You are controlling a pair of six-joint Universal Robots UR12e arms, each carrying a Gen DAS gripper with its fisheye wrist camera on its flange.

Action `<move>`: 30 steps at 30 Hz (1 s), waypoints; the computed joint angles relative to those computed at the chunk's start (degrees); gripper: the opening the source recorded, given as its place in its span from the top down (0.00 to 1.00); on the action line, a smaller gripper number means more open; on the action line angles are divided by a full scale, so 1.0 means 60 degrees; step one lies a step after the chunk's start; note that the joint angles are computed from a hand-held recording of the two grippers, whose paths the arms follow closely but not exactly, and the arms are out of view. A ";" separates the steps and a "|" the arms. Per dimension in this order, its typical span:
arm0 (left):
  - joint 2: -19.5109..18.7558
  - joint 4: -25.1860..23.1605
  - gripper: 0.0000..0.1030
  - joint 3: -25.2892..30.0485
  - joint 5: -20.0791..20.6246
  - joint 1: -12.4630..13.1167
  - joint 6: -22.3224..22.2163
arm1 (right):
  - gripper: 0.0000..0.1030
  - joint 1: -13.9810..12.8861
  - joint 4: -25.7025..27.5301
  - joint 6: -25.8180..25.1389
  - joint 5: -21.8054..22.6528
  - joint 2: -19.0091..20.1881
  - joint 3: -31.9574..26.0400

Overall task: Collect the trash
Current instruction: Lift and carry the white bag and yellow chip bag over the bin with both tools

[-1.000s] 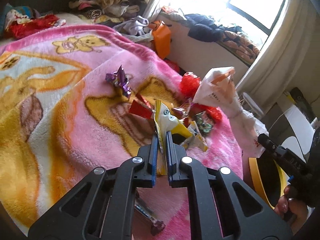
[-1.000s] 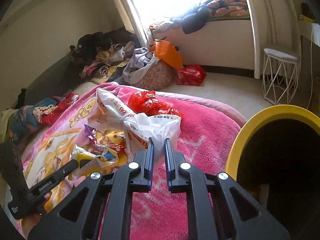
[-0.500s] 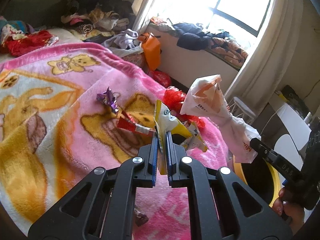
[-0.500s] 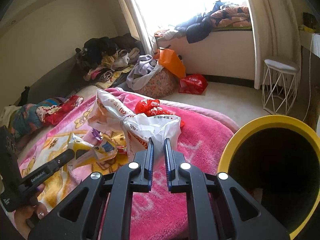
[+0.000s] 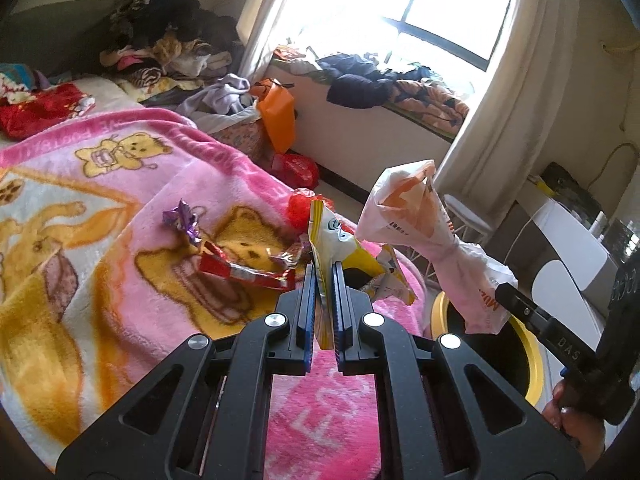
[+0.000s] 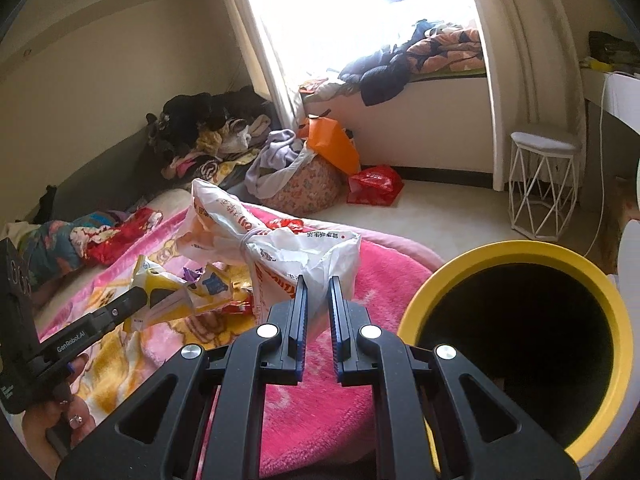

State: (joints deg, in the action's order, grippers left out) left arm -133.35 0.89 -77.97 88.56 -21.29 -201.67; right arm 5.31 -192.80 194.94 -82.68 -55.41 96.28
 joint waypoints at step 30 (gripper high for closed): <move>-0.0097 0.0169 0.96 0.0348 -0.0416 -0.0382 0.0900 | 0.90 -0.0416 -0.0648 0.1013 -0.1277 -0.0518 0.0955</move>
State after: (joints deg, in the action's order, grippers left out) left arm -133.93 1.91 -75.88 86.06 -23.58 -196.27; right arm 2.81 -196.69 201.02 -90.34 -58.52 102.01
